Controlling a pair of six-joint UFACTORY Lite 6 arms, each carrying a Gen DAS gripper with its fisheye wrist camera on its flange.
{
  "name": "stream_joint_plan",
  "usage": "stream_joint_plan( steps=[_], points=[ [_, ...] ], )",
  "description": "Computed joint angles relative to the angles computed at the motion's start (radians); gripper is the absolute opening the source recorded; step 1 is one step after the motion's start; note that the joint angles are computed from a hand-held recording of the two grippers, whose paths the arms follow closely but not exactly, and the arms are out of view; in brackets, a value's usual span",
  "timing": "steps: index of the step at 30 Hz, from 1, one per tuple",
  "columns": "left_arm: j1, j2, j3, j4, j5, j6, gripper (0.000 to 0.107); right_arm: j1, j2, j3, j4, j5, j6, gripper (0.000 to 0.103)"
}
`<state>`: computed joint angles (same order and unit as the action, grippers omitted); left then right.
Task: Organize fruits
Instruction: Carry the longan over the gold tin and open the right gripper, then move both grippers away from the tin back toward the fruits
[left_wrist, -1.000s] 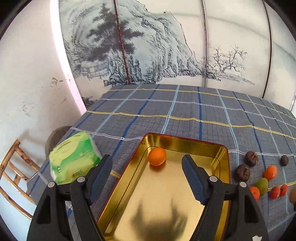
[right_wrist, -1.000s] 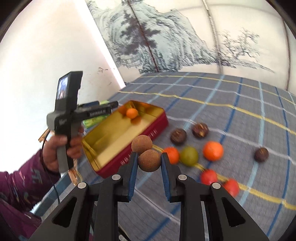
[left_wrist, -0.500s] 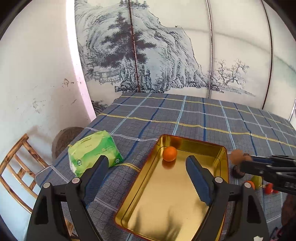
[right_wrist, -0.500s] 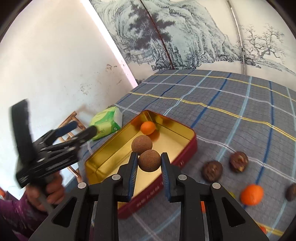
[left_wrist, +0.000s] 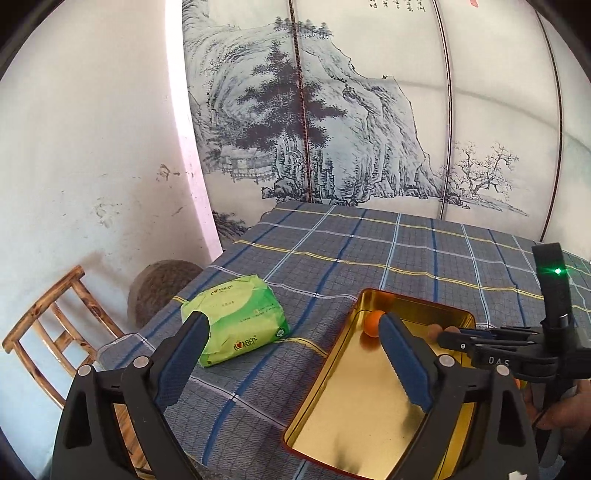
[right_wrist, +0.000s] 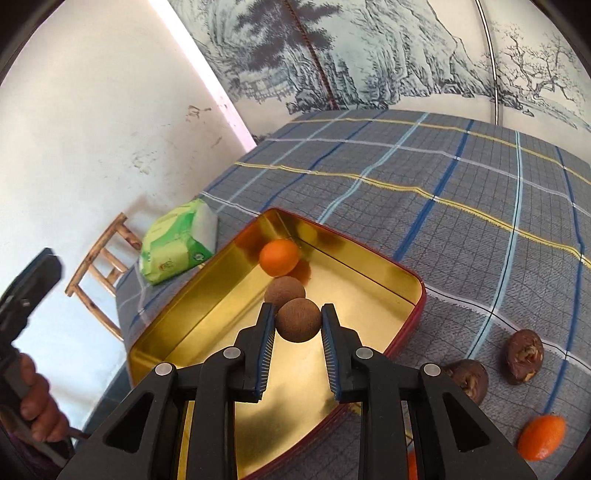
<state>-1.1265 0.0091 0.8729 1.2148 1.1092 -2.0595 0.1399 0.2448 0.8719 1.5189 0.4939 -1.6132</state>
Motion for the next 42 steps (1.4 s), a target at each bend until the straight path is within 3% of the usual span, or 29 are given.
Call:
stream_joint_plan(
  steps=[13, 30, 37, 42],
  points=[
    [0.016, -0.027, -0.041, -0.003, -0.019, -0.02, 0.092, 0.045, 0.105, 0.071, 0.037, -0.054, 0.004, 0.026],
    [0.026, -0.027, -0.066, -0.002, -0.044, -0.032, 0.093, 0.049, 0.051, 0.05, 0.117, 0.006, -0.047, 0.03],
    [-0.001, 0.01, -0.05, -0.007, -0.063, -0.032, 0.093, -0.029, -0.15, -0.152, 0.123, 0.066, -0.118, 0.031],
    [-0.03, 0.036, -0.009, 0.007, -0.133, 0.021, 0.093, -0.257, -0.518, -0.444, 0.024, 0.089, -0.189, 0.031]
  ],
)
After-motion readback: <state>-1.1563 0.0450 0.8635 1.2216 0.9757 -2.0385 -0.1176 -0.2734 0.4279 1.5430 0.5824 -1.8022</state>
